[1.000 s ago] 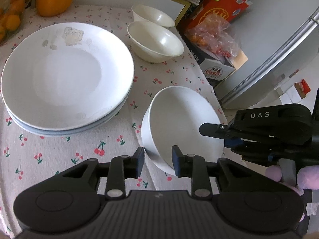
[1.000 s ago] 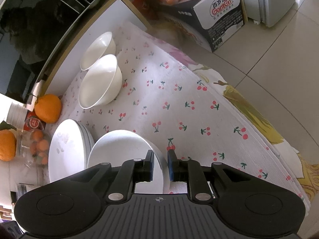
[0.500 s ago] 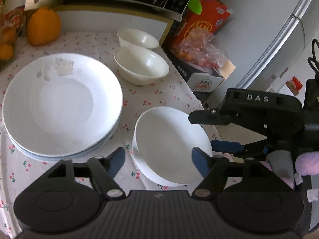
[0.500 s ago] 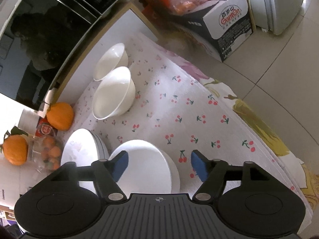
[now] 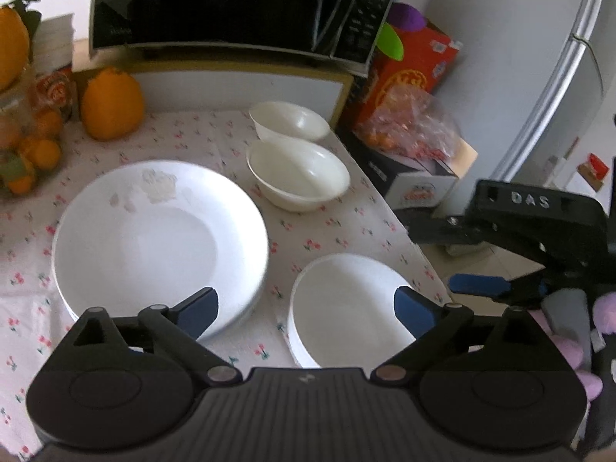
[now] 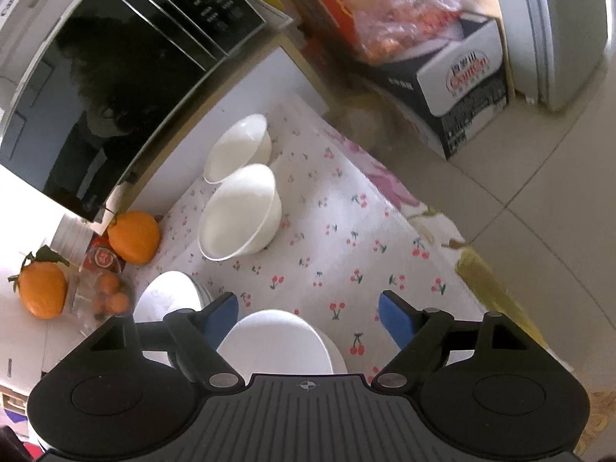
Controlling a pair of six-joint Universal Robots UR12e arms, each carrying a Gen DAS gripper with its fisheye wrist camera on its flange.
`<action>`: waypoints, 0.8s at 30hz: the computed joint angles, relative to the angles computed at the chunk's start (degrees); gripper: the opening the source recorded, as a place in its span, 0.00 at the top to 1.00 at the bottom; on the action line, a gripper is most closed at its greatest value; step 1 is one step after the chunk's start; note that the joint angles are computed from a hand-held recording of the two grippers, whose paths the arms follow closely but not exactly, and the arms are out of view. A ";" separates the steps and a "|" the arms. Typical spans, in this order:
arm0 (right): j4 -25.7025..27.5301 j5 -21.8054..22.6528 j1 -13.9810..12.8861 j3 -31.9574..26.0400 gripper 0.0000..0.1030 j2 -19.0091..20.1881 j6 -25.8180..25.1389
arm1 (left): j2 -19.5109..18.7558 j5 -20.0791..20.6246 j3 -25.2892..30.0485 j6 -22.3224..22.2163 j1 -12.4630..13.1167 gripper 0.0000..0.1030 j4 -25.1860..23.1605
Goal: Organize plates and bowls
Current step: 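Set the bowl down beside the plate stack and open both tools, then move both tools to the next white bowl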
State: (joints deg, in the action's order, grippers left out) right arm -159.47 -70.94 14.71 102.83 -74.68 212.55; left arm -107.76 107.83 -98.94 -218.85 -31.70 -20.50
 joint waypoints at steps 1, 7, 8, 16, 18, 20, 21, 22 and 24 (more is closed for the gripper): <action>-0.20 0.08 -0.05 -0.08 0.17 -0.05 -0.45 | -0.03 0.65 0.17 0.06 -0.03 0.04 -0.13; 0.23 1.35 -0.79 -1.83 0.15 0.32 0.51 | -0.37 2.77 1.24 0.94 0.44 0.03 -0.86; 0.27 1.72 -0.90 -2.23 0.15 0.46 0.42 | -0.39 2.94 1.43 1.20 0.65 0.04 -1.21; -1.04 3.36 -0.90 -4.92 0.13 2.69 1.93 | -1.46 5.66 2.72 4.41 2.27 0.03 0.30; -1.70 3.67 -0.79 -5.41 0.13 3.53 2.49 | -2.13 6.41 3.14 6.42 2.63 0.03 1.83; -3.20 4.31 -0.78 -5.45 0.13 4.35 3.38 | -2.84 6.93 3.81 8.35 3.08 0.04 2.41; -4.26 4.72 -0.81 -5.40 0.13 4.81 3.78 | -3.07 6.88 3.97 9.27 3.34 0.05 2.94; -4.64 4.94 -0.85 -5.53 0.13 5.23 3.98 | -3.35 6.94 4.21 9.96 3.64 0.05 3.41; -5.29 4.85 -0.91 -6.04 0.13 6.17 5.06 | -3.73 6.88 4.46 10.41 4.19 0.07 4.14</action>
